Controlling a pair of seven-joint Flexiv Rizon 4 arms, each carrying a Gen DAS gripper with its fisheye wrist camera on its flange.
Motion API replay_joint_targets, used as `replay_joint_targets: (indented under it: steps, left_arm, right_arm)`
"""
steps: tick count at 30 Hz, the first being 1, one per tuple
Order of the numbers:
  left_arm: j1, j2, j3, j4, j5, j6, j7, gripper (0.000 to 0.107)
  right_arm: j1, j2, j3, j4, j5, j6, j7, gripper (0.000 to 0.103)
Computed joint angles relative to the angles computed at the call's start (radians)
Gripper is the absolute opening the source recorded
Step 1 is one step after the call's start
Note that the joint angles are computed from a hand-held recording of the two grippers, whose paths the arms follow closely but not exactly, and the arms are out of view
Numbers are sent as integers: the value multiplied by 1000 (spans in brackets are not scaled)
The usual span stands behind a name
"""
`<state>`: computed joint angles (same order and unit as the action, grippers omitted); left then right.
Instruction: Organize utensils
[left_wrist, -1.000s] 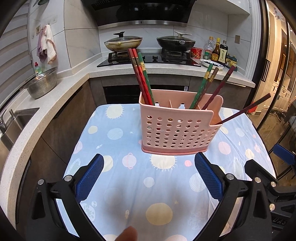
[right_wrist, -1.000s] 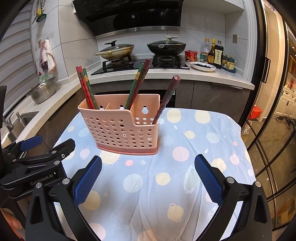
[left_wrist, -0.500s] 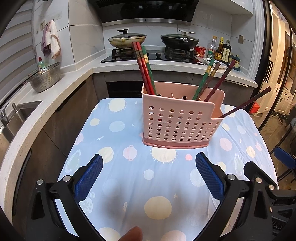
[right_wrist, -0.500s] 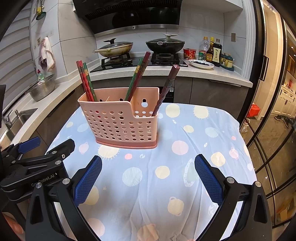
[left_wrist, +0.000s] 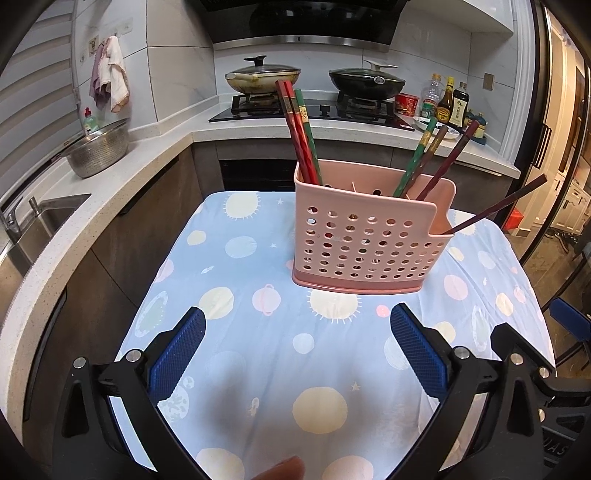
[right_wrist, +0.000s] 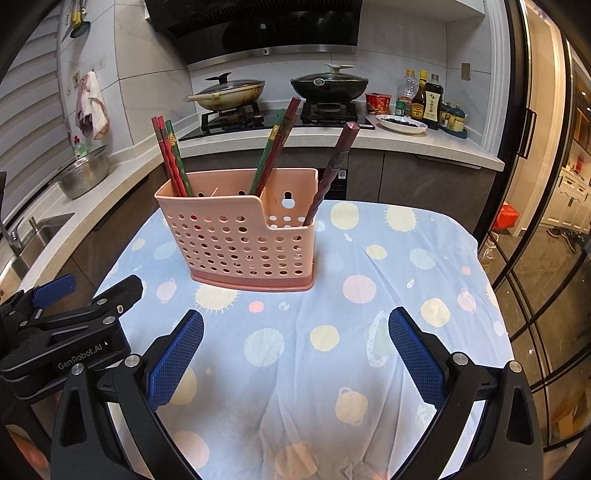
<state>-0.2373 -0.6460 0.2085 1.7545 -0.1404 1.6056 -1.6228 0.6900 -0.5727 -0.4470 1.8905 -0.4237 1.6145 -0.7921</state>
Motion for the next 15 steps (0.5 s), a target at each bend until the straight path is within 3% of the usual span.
replay_joint_targets:
  steps: [15]
  left_arm:
    - [-10,0,14,-1,9,-6,-12,96]
  right_arm:
    - [30,-1,-31,10,17,7,-9,96]
